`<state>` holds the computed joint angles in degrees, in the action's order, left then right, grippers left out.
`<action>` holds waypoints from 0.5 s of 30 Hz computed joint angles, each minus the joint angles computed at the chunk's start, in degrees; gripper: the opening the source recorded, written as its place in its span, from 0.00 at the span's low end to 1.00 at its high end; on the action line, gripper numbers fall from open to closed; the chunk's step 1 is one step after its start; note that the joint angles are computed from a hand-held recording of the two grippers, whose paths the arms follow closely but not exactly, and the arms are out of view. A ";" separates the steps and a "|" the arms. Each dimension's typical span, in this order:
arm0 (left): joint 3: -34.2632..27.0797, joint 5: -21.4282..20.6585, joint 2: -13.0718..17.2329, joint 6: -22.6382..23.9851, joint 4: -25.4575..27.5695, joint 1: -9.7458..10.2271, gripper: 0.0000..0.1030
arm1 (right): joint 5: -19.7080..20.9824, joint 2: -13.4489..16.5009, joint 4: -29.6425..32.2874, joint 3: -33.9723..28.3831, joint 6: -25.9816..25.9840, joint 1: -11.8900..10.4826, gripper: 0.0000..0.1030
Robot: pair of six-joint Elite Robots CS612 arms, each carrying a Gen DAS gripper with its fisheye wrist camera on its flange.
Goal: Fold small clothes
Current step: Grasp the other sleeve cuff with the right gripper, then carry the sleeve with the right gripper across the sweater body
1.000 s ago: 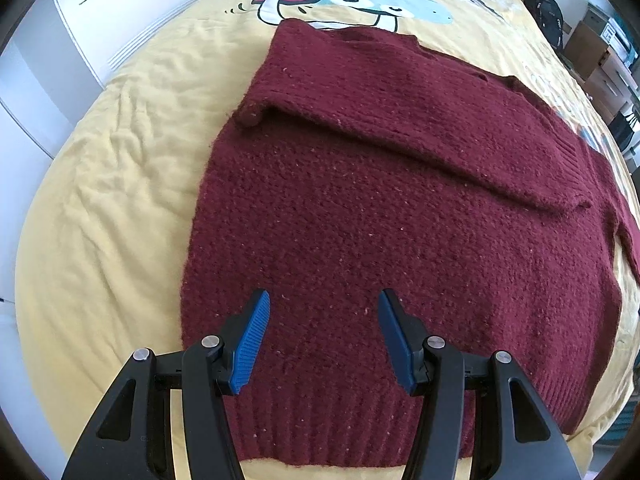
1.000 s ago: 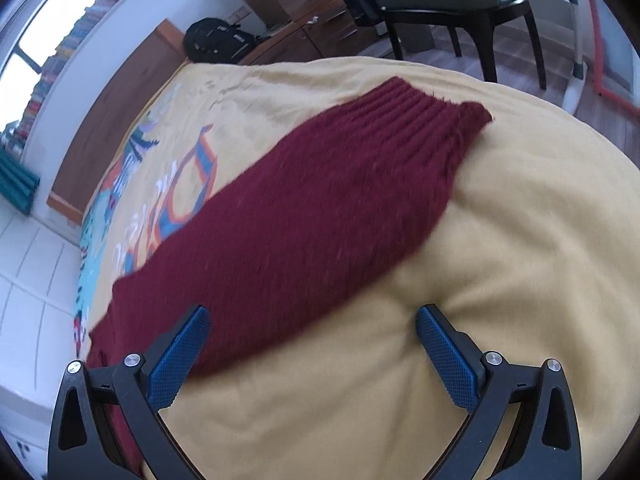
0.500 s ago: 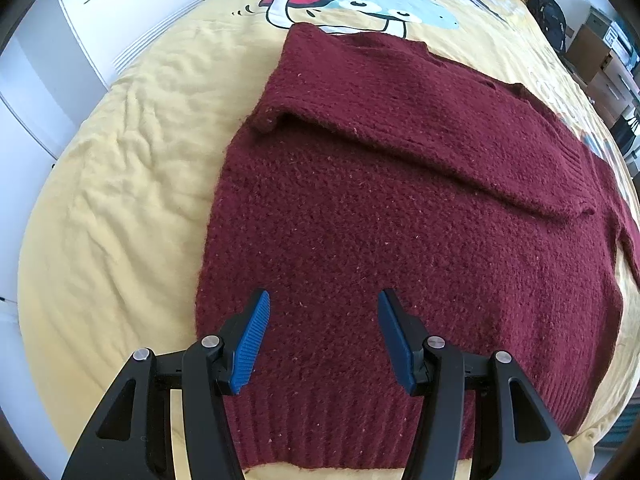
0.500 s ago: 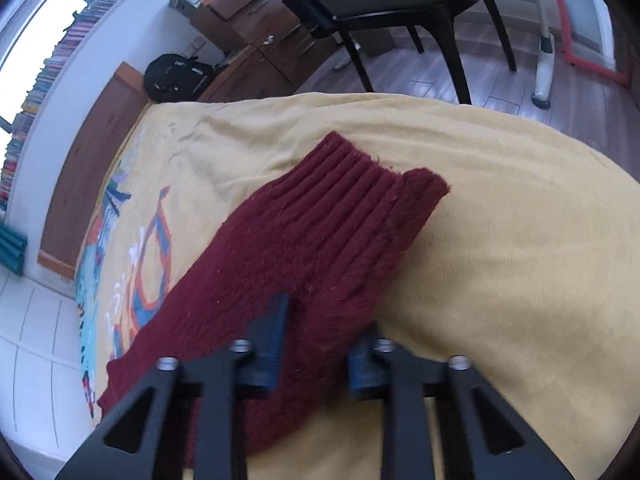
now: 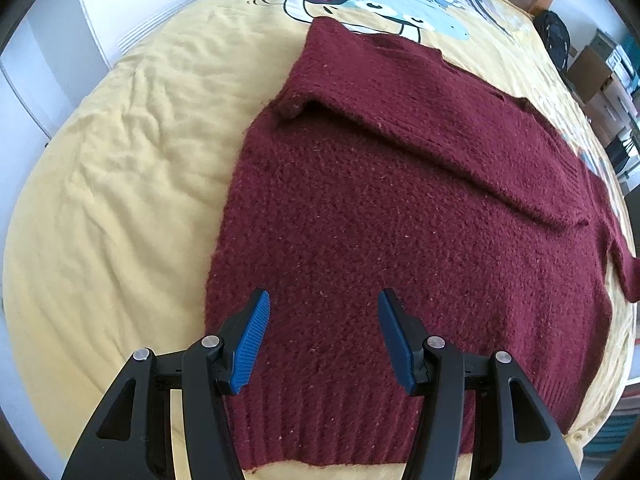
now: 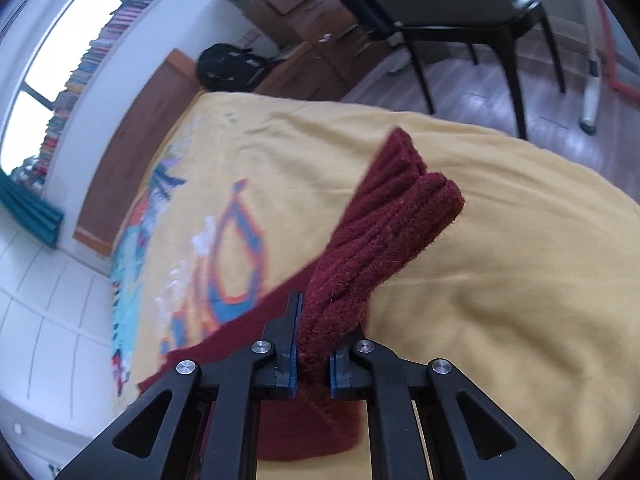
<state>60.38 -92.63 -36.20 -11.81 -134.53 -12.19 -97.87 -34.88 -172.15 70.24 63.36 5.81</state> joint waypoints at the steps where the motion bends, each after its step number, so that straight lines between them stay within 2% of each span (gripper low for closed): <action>1: 0.31 -0.65 -0.20 -0.24 -0.39 0.24 0.49 | 0.41 0.24 0.17 -0.81 -0.39 0.18 0.10; 8: 1.93 -4.03 -1.36 -1.31 -2.75 1.90 0.49 | 5.21 4.11 2.77 -10.68 -1.59 2.13 0.10; 15: 3.56 -8.53 -2.42 -1.27 -4.13 3.91 0.49 | 9.52 10.71 12.32 -25.35 -0.97 4.65 0.10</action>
<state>63.94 -101.16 -38.62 -13.08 -138.66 -8.28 -88.35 -24.17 -159.83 44.89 62.39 10.46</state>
